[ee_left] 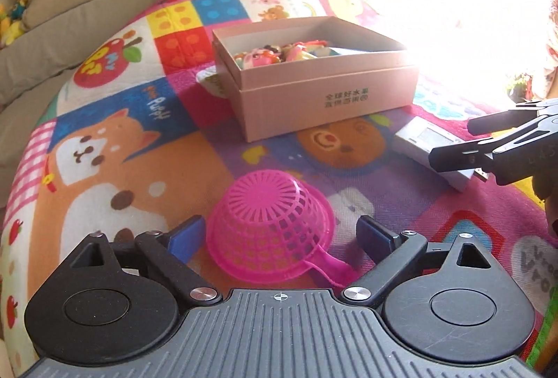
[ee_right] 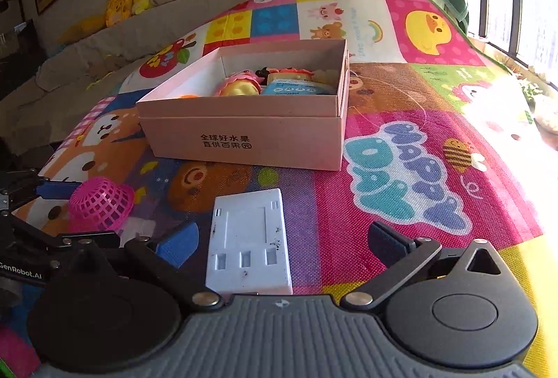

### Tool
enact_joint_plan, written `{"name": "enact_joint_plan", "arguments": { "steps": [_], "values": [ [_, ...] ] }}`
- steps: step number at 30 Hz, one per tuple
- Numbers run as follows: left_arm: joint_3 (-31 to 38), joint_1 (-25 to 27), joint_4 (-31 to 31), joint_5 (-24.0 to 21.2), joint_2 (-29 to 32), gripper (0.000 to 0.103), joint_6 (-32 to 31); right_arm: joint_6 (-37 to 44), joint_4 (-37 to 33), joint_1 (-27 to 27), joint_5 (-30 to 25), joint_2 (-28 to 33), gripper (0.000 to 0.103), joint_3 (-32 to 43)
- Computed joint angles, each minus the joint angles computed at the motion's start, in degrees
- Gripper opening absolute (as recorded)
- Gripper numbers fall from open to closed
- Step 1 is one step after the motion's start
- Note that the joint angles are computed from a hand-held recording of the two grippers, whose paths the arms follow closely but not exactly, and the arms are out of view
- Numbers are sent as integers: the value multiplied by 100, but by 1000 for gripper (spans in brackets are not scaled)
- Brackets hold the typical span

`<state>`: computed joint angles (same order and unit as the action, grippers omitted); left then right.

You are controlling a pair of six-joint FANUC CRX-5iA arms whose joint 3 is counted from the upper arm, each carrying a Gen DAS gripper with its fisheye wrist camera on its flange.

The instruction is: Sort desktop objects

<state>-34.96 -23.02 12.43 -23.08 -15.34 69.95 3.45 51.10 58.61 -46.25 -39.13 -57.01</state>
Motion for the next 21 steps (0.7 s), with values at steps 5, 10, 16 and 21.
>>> {"name": "enact_joint_plan", "arguments": {
  "steps": [5, 10, 16, 21],
  "values": [
    [-30, -50, -190, -297, -180, 101, 387, 78, -202, 295, -279, 72, 103, 95],
    [-34, -84, -500, -383, -350, 102, 284, 96, -161, 684, -900, 481, 103, 282],
    [463, -189, -2391, -740, -377, 103, 1952, 236, -169, 827, -920, 229, 103, 150],
    [603, -40, -2757, -1043, -403, 103, 2541, 436, -195, 795, -878, 216, 103, 188]
  ]
}}
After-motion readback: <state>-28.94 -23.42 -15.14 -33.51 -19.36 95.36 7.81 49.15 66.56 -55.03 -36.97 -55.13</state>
